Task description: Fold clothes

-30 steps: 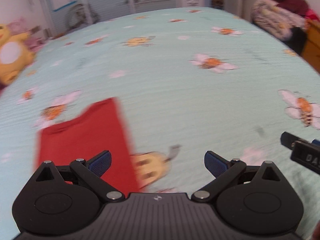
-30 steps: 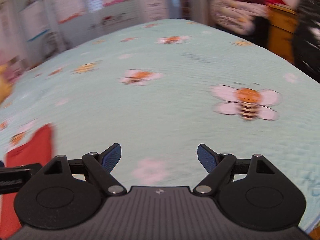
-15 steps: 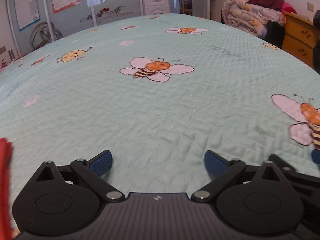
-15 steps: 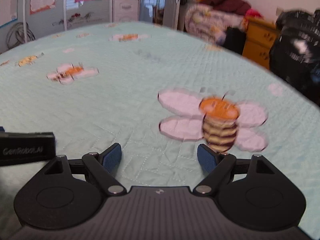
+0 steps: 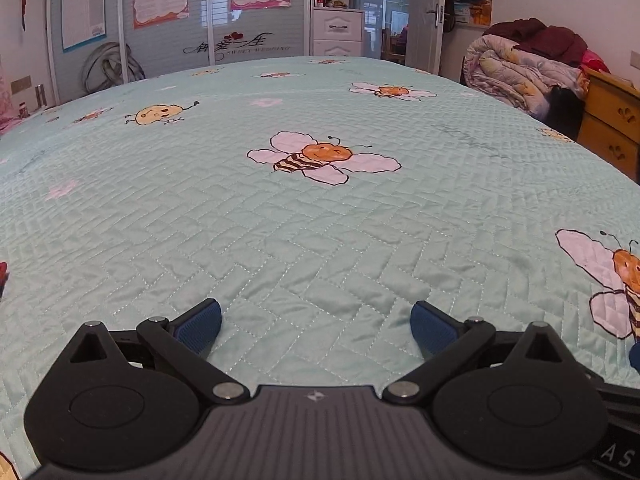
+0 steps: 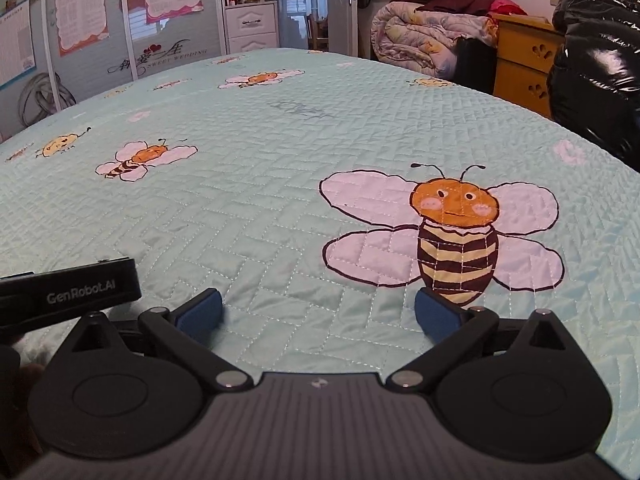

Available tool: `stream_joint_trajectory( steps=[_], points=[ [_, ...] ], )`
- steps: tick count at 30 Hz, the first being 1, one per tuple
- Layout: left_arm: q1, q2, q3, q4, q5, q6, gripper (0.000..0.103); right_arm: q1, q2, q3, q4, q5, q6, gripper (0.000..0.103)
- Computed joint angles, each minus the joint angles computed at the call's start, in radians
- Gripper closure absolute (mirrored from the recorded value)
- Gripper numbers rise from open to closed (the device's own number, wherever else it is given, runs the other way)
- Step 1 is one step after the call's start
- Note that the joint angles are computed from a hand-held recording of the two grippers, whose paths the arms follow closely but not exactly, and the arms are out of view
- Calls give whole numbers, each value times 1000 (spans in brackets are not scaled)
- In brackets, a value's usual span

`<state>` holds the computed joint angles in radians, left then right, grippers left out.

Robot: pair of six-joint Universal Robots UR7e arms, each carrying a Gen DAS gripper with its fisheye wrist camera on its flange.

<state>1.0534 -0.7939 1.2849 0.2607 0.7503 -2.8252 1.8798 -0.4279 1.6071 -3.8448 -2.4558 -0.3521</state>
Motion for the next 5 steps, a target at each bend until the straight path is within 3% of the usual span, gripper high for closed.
stream_joint_trajectory(
  steps=[5],
  points=[
    [1,-5,9,-10,7,2,0,0,7,-9,-1,-5,-13,1]
  ],
)
